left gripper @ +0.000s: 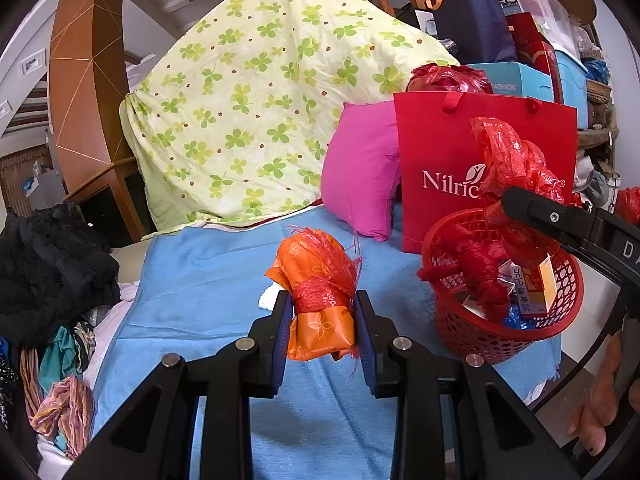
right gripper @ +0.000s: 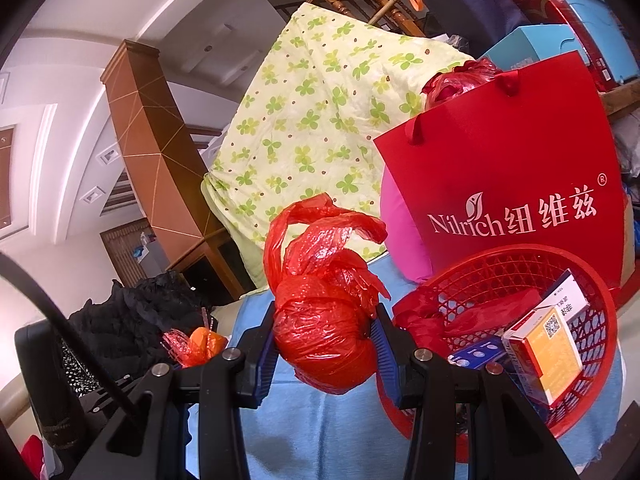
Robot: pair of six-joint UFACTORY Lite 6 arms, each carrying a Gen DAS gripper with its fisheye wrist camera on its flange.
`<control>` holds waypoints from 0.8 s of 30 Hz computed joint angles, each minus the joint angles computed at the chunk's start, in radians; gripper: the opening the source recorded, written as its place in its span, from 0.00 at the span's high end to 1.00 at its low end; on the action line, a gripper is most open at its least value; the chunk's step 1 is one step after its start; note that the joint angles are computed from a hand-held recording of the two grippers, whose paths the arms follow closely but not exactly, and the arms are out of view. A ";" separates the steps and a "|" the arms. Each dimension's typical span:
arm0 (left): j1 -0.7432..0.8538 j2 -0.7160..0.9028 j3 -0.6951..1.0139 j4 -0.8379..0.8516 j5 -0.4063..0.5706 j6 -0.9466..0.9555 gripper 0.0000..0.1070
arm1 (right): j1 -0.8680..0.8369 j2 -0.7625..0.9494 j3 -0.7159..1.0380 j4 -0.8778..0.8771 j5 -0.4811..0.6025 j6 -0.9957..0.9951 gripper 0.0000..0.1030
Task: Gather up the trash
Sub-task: 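Carry the orange bag and red bag in both tools over the red basket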
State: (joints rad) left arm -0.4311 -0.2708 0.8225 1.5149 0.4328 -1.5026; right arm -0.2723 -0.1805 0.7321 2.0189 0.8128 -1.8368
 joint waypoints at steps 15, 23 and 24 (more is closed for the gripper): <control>-0.041 0.023 0.018 0.000 0.015 0.008 0.70 | -0.048 -0.037 -0.033 -0.021 0.014 0.021 0.55; -0.073 0.046 0.033 0.000 0.033 0.006 0.70 | -0.075 -0.046 -0.045 -0.027 0.025 0.032 0.55; -0.078 0.049 0.035 0.002 0.036 0.006 0.70 | -0.081 -0.048 -0.048 -0.029 0.029 0.034 0.55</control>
State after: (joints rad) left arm -0.5089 -0.2217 0.8571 1.5171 0.4689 -1.4969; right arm -0.3535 -0.2290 0.6836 1.9897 0.8419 -1.8025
